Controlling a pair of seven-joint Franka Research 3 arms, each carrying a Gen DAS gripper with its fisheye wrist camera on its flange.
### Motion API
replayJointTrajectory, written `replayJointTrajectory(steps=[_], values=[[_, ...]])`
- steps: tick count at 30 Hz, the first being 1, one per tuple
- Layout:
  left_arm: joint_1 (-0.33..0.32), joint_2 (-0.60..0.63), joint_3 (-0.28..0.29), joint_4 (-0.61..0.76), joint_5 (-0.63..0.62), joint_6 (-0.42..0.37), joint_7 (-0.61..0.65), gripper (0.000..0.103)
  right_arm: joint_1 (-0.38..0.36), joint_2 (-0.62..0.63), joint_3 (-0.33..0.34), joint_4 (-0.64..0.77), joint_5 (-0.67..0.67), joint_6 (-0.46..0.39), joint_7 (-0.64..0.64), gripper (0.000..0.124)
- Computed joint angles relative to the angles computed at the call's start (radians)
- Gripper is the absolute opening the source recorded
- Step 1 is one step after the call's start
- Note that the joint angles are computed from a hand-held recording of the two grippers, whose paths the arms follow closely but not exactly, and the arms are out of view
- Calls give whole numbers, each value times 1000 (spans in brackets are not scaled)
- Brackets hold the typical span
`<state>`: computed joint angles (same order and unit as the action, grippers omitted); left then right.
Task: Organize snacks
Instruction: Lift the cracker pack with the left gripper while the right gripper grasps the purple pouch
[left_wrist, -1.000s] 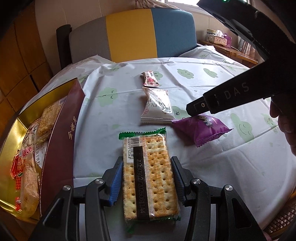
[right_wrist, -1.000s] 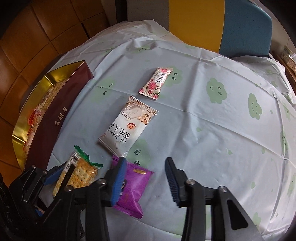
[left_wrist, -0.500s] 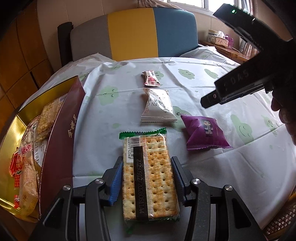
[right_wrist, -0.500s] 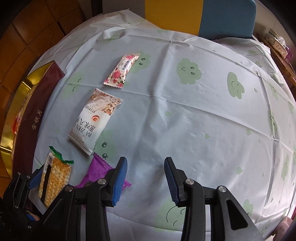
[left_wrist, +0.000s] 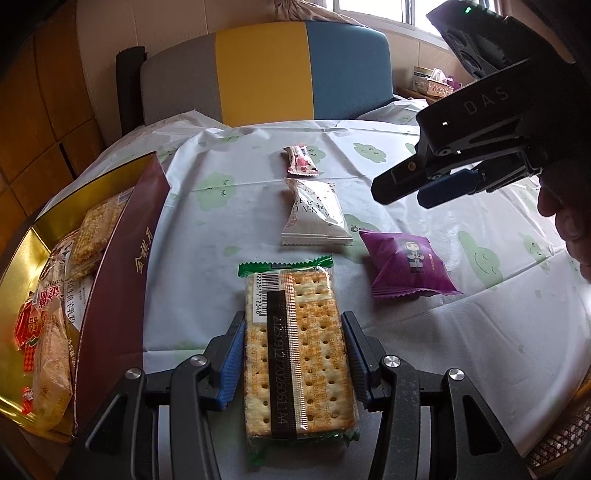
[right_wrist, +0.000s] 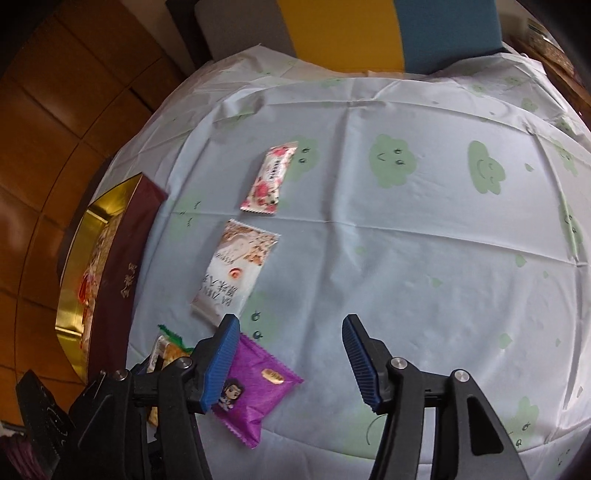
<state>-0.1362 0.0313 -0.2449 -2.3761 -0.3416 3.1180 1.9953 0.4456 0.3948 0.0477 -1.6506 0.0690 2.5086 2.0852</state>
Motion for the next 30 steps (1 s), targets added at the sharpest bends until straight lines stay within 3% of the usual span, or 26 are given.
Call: replayJointTrajectory(steps=[3,5,8,11,18,21,23,28,30], values=[[-1,0,4,-1,21,0,-20,50,-29,16,38,16,80,-35,-59,65],[-1,-2,3,-2,15,-3,-18,50,-10,20,16,24,64,-73,-13,65],[-2,-1,6,-2,26,-3,-26,50,-5,-12,2,-18,56,-45,41,65],[-4,1,12,-3,67,2,-62,50,-50,-42,43,-56,152,-26,-25,65],[0,4,27,-9,216,15,-192,50,-48,49,68,63,222,-146,-103,65],[-1,5,37,-11,291,20,-258,50,-1,87,36,117,137,-169,-76,64],[0,6,41,-10,337,19,-297,50,48,99,-1,145,25,-189,-50,43],[9,9,39,-7,375,16,-319,50,146,112,-78,200,-254,-312,32,41],[16,11,30,4,369,-1,-307,49,141,124,-70,217,-293,-357,19,43]])
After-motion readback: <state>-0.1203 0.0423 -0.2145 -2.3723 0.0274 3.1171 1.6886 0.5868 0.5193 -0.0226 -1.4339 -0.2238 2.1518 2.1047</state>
